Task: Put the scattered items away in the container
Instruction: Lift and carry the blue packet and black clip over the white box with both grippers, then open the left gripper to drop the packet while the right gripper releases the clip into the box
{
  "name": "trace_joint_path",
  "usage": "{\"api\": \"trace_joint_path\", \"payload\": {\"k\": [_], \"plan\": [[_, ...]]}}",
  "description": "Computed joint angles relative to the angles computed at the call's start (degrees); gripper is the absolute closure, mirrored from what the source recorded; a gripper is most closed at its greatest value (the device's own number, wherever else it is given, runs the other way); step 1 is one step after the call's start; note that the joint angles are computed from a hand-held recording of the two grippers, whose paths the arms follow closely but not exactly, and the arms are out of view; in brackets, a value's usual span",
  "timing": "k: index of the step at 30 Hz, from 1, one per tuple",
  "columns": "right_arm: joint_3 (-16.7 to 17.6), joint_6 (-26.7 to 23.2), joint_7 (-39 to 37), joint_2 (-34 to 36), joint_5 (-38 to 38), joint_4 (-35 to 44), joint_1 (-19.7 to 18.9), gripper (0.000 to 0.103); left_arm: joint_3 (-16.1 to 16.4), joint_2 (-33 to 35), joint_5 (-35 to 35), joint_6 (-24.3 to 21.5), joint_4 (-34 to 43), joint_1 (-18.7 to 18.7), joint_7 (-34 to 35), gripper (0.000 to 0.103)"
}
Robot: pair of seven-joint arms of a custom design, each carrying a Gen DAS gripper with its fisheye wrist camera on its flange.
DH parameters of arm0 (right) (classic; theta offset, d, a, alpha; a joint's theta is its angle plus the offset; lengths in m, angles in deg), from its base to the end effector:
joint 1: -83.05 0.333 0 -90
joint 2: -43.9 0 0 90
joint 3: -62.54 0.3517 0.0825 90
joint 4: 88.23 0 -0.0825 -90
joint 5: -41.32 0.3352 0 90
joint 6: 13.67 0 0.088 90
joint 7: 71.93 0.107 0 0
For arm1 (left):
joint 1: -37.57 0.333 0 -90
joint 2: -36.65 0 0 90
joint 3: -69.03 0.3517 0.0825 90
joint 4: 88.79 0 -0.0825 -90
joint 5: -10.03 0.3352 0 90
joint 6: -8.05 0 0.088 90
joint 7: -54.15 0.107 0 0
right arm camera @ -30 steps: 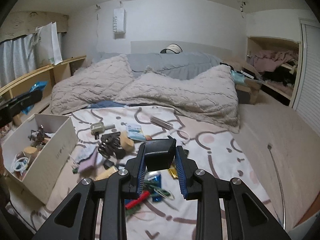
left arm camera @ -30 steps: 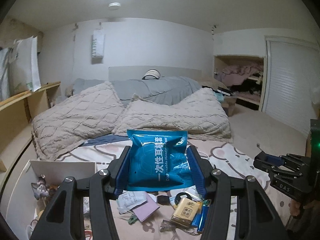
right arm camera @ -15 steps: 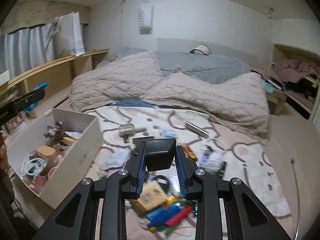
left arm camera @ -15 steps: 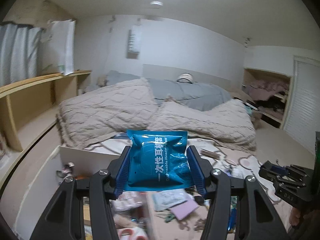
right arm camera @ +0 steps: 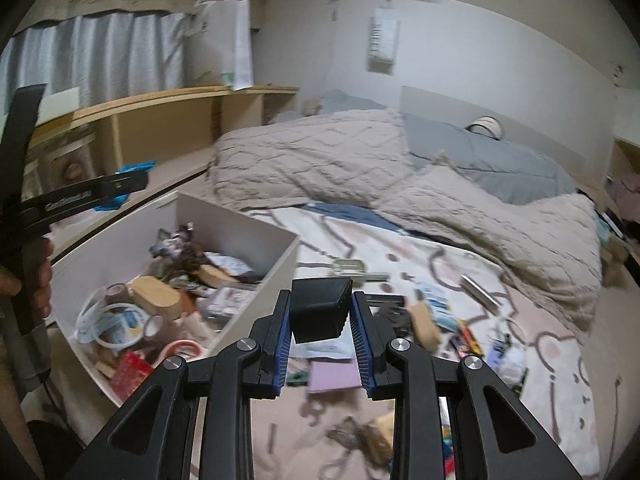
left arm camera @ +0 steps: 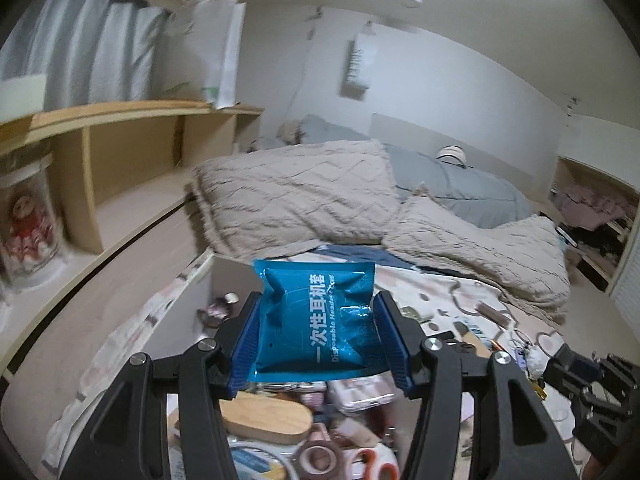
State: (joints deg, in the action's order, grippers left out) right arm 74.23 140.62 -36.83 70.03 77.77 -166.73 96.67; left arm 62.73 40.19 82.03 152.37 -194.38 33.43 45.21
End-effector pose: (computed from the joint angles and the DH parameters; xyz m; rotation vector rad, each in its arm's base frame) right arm 0.6647 0.2500 0.6022 -2.0489 0.7348 -0.5050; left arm 0.5684 -0.1115 0.6046 -1.9248 0.9035 -0.8049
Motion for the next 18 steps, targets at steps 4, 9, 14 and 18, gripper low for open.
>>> {"api": "trace_joint_path", "payload": {"k": [4,9,14,18], "plan": [[1.1,-0.7,-1.5,-0.6,0.5,-1.2,0.6,0.074,0.4,-0.3,-2.0,0.0,-1.2,0.7,0.6,0.047],[1.7,-2.3,-3.3,-1.3,1.5,-2.6,1.4,0.074,0.9,-1.0,-4.5,0.8,-3.2,2.0,1.0,0.047],[1.5,-4.1,-3.7,-1.1,1.9,-2.6,2.4,0.074,1.1,-1.4,-7.6,0.6,-4.9,3.1,1.6,0.047],[1.3,-5.3,-3.8,-1.1,1.8,-2.6,3.0,0.074,1.2,-0.6,-10.6,-0.7,-5.0,3.5,3.4,0.036]]}}
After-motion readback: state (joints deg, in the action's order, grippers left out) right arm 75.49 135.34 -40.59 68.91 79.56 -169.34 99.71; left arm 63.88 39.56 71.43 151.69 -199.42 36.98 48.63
